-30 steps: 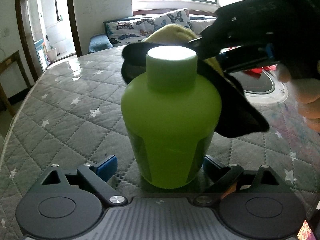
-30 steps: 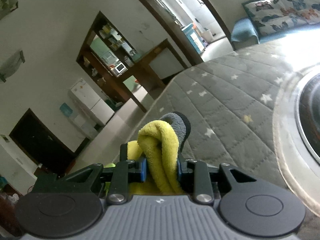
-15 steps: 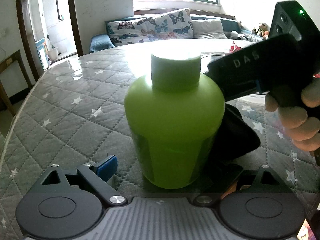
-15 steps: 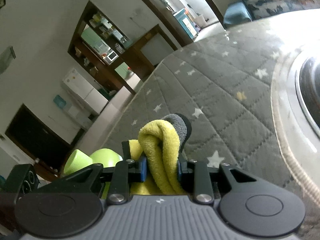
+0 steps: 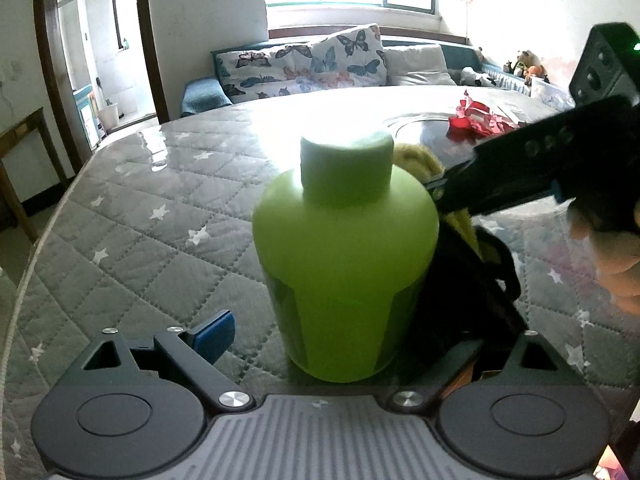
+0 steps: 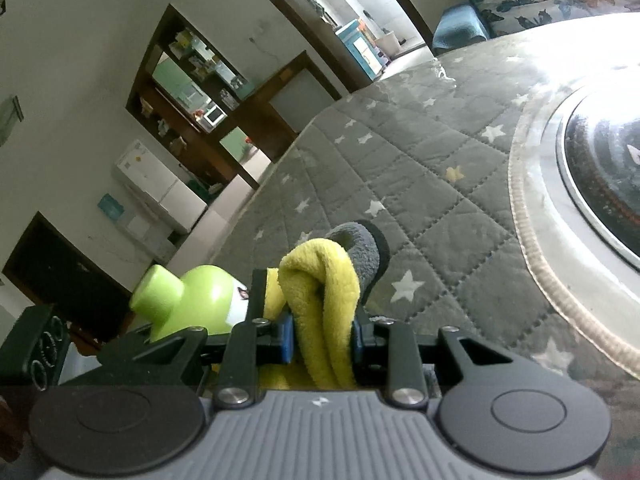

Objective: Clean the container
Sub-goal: 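Wipe the cloth over the bottle's cap and shoulder with the right tool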

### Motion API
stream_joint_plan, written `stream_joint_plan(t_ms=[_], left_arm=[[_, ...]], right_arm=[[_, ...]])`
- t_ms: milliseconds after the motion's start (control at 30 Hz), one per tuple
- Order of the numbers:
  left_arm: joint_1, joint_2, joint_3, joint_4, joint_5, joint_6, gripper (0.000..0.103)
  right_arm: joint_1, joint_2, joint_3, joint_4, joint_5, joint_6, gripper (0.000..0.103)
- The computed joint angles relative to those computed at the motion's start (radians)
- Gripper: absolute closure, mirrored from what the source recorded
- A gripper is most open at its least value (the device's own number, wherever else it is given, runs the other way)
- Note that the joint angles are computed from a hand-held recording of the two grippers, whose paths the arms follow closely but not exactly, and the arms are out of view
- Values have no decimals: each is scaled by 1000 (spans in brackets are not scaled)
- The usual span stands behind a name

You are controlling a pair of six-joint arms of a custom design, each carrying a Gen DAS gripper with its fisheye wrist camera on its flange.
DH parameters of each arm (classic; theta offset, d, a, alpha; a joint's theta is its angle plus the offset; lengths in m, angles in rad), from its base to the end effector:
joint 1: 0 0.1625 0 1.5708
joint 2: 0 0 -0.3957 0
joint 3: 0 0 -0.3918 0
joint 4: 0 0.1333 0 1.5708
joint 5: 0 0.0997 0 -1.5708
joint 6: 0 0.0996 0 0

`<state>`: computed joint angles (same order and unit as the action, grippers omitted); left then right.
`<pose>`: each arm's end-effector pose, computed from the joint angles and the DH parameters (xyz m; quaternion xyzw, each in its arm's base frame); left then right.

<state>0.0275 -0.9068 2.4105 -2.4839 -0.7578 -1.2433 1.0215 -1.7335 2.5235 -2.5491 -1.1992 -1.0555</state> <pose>-0.3090 -0.2142 -0.0292 0.2451 0.8517 -0.3251 0.3299 -0.0262 -0.3674 0.2022 -0.2618 0.9429 -0.1964 0.0614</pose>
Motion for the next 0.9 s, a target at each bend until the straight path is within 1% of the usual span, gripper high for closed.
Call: stream_joint_plan(t_ms=[167,267,333,433,500,600,767,900], left_arm=[[-15,-6,3,2,0,-1,10],[-14,-5,1,-4,-1,8,12],[-13,-6,-1,-2,-1,7,12],[-10,-11,-1,-1,2,8,14],[-11,-13,3,-7,-1,9,14],[-12,-14,5,-10,-3,10,14],[-12,-19,11,-16,-5,15,14],[-7,-24,11,-15,-2,23,14]], right_arm=[[-9,-63,2,69,63,-25,76],[14,-87,-7,99,99,-34,76],[36,-76,-15,93,108,-27,76],[68,-44,-17,46,90,-11,76],[77,-14,-21,17,77,6,76],[78,24,-28,-20,59,41,76],[74,77,-29,-77,-7,57,76],[57,84,-19,-94,-34,45,76]])
